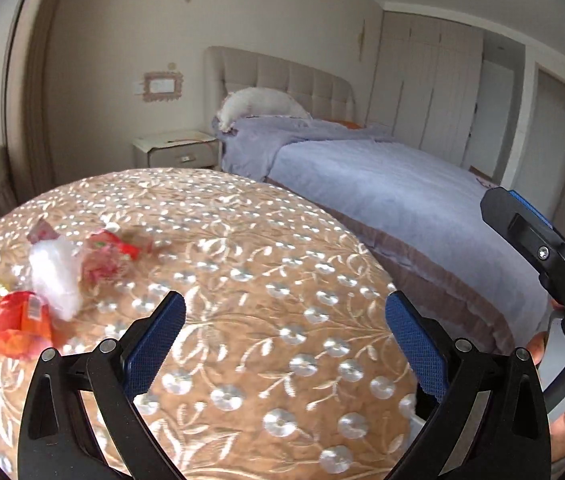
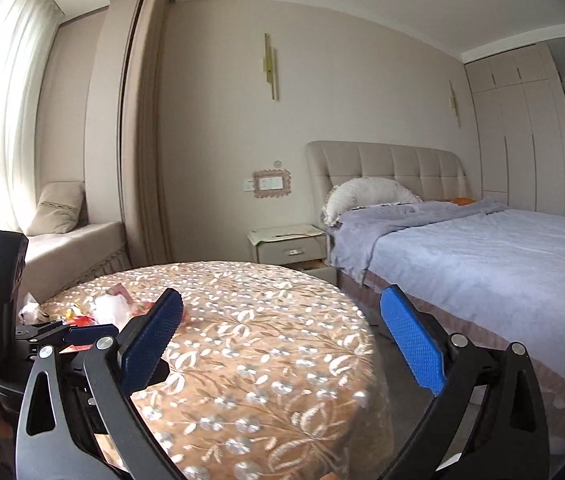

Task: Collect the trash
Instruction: 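Grasp the red snack bag with the left tool while the right tool grasps the clear plastic bag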

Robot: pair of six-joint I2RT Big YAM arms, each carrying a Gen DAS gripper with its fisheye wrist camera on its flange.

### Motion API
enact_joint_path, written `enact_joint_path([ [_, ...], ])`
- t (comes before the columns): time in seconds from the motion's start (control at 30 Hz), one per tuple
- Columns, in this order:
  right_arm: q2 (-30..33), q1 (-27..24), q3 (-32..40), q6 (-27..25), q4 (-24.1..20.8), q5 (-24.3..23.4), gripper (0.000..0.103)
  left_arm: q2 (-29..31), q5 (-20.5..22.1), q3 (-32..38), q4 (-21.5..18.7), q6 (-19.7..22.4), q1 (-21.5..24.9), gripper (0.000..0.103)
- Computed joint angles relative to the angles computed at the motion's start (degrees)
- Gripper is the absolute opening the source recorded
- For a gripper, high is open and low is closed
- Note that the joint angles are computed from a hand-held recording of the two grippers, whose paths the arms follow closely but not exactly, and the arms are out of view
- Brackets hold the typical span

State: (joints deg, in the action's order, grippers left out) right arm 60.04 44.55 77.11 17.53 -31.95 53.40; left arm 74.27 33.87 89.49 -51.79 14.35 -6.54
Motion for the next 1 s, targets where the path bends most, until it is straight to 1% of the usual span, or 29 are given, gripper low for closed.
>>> enact_joint_path([
  [0.03,1.65,-0.30,2.05,0.62,-2.13,-1.68,0.099,0.03,-1.22,-0.08,1.63,-0.62,1.06,0.098],
  [0.07,4.01,-0.65,5.48,2.43,-7.06,-3.93,0.099,-0.02,-2.92,-0.08,3.07,-1.00,1.98,0.098],
  [0.1,6.08,-1.39,8.23,3.83,-11.00,-7.35,0.099,0.12,-4.48,0.09,3.95,-0.99,2.89,0.098],
  [0.17,8.57,-2.29,10.73,5.53,-13.21,-11.71,0.099,0.90,-7.00,0.66,5.10,-1.11,4.83,0.098],
  [0.23,11.36,-2.98,13.18,5.99,-14.15,-15.62,0.099,2.38,-11.08,1.73,5.01,-1.22,6.22,0.098],
  [0.27,12.83,-2.73,14.51,6.18,-14.55,-16.09,0.099,2.94,-12.56,1.91,5.20,-1.37,6.96,0.098],
  [0.33,15.62,-2.02,17.00,5.81,-15.22,-16.48,0.099,4.71,-14.10,3.34,3.52,-1.08,8.34,0.098],
  [0.4,18.43,-1.17,19.71,4.42,-15.79,-15.92,0.099,6.37,-14.90,4.82,1.74,-0.60,9.42,0.098],
  [0.5,22.19,-0.55,23.93,1.95,-16.63,-15.70,0.099,8.11,-17.36,6.04,1.42,0.31,10.71,0.098],
  [0.57,24.17,-0.33,26.10,0.34,-16.89,-16.17,0.099,9.97,-17.53,7.59,0.31,0.40,11.55,0.098],
  [0.6,24.92,-0.22,26.85,-0.17,-17.05,-16.46,0.099,11.26,-18.37,8.77,-0.59,-0.01,11.69,0.098],
  [0.63,25.70,-0.29,27.68,-0.57,-17.29,-16.77,0.099,13.04,-19.12,10.62,-2.52,-0.17,11.88,0.098],
  [0.7,27.51,-0.93,29.68,-1.34,-18.35,-18.01,0.099,15.73,-19.05,13.35,-5.29,-0.54,12.24,0.098],
  [0.77,29.00,-1.19,31.24,-1.52,-19.36,-18.81,0.099,17.14,-20.16,14.75,-5.87,-0.68,12.31,0.098],
  [0.9,31.23,-2.17,33.54,-1.39,-20.94,-20.63,0.099,19.11,-22.24,17.13,-7.32,1.11,11.74,0.098],
  [0.93,31.53,-2.42,33.77,-1.27,-20.92,-21.29,0.099,19.87,-22.83,17.88,-8.17,1.66,11.61,0.098],
  [0.97,31.93,-2.69,34.20,-1.08,-20.97,-21.82,0.099,21.02,-23.11,19.21,-9.87,2.11,11.56,0.098],
  [1.0,32.32,-2.92,34.61,-0.98,-20.97,-22.18,0.099,22.19,-22.49,20.60,-11.65,2.23,11.70,0.098],
])
